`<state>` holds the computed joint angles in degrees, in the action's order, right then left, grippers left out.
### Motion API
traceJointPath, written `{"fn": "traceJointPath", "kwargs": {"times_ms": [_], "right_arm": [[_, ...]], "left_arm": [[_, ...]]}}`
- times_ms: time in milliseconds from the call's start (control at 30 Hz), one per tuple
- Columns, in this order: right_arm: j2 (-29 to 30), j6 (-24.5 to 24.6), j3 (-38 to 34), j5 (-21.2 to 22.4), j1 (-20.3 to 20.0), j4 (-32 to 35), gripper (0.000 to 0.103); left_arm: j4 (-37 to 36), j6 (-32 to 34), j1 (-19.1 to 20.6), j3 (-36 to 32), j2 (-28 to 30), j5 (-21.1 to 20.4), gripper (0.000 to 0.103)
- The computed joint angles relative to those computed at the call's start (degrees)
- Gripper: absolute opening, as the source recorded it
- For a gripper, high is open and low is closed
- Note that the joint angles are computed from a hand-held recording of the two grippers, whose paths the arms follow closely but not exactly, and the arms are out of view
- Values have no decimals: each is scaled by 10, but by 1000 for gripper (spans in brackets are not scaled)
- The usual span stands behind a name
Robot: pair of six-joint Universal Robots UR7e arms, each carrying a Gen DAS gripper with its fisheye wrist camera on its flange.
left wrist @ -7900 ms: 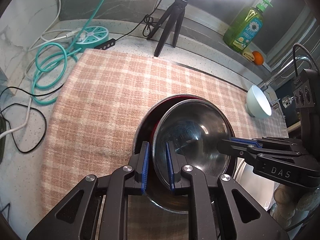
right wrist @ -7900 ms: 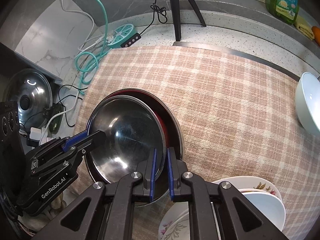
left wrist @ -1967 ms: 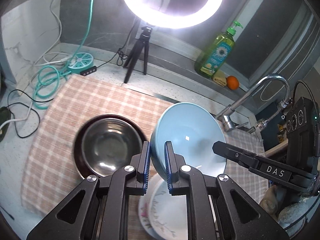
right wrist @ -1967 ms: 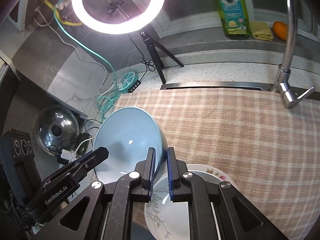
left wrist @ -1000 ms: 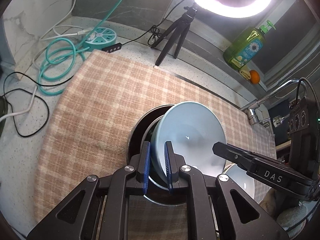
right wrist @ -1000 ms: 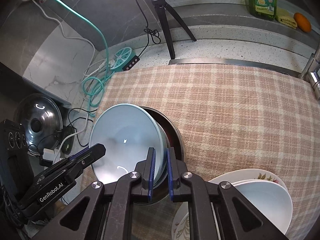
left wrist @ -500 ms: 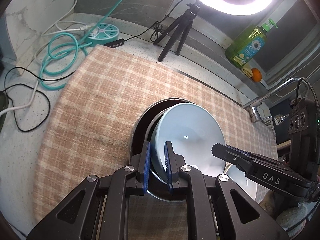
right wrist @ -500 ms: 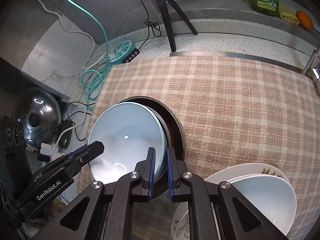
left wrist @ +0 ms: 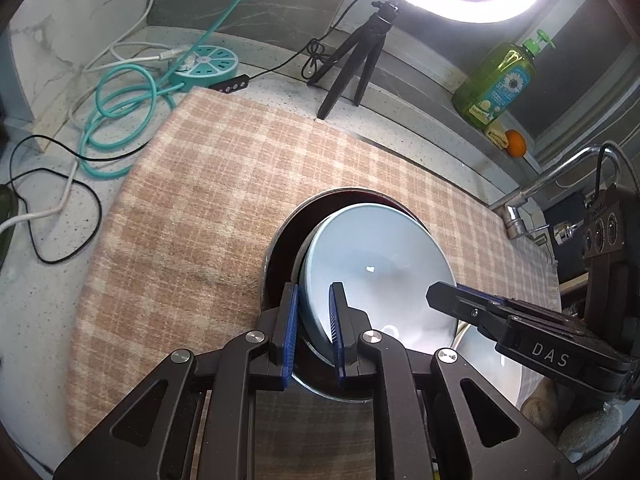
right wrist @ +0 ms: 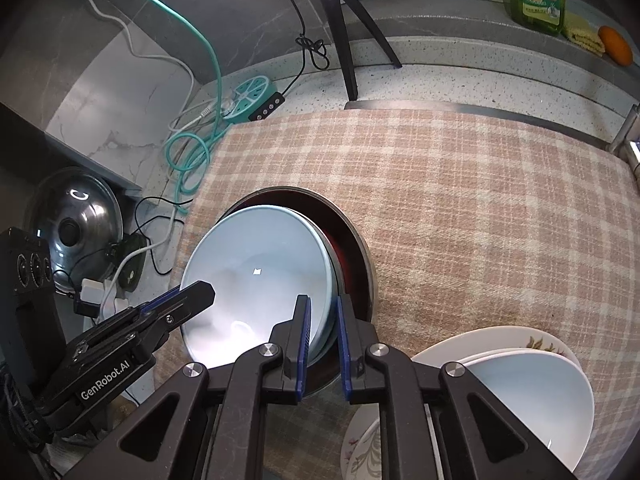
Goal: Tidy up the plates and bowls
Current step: 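Lower the pale blue bowl into the nested steel bowls, then regrip the rim of the large steel bowl holding the nested bowls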
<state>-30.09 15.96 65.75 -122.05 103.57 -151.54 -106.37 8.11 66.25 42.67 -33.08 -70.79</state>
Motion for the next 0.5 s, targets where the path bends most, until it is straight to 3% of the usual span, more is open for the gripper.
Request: {"fn": "traceJointPath", "kwargs": {"times_ms": [300, 400, 500], "right_arm": [[1, -7, -2, -4, 3, 6, 14], [-5, -1, 5, 4, 2, 5, 21], [-15, 4, 20, 16, 1, -11, 22]], "left_arm": [[8, -1, 4, -3, -3, -8, 16], [8, -3, 6, -1, -7, -14, 16], [4, -4, 8, 4, -14, -22, 16]]}}
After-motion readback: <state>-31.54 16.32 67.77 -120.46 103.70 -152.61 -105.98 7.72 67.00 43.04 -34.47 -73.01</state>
